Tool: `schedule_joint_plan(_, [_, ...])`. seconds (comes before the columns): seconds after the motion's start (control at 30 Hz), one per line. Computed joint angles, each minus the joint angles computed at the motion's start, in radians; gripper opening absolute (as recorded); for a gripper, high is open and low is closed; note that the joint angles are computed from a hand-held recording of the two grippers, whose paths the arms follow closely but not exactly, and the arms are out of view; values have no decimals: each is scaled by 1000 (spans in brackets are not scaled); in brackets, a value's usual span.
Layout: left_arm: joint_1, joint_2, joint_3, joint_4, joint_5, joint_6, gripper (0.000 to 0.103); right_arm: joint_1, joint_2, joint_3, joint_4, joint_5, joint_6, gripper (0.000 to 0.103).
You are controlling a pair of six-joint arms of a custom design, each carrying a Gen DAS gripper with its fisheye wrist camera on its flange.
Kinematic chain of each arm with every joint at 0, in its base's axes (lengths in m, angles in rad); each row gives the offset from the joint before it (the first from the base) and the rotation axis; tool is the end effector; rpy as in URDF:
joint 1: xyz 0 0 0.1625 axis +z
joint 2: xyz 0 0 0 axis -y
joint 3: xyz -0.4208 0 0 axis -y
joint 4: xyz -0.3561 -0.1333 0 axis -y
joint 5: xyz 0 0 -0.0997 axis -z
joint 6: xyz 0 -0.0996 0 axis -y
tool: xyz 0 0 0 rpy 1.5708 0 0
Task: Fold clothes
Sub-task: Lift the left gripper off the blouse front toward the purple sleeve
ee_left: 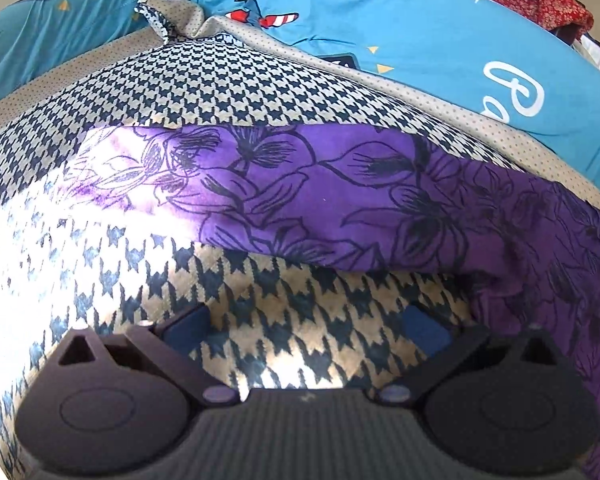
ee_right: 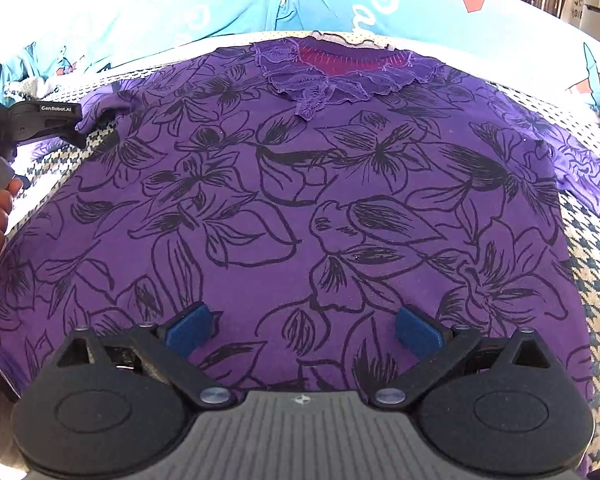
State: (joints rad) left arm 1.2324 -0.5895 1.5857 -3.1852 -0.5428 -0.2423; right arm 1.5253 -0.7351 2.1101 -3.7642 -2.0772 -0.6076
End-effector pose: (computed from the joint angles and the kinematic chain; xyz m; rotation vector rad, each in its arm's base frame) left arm -0.0111 -0.6898 0.1134 -0.2807 2.1413 -0.9938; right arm 0.0616 -0.5165 0.1087 0.3917 -2.2917 0.7573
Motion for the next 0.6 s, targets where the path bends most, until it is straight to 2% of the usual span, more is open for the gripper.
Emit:
schedule_joint_plan(0.27, [38,35,-113,-16,3,13,103,7,17,-17,-5,-19,-5,103])
schedule_joint_plan(0.6, [55,118,-243,-97,62,108,103,13,30,-32,-7,-36,-4,103])
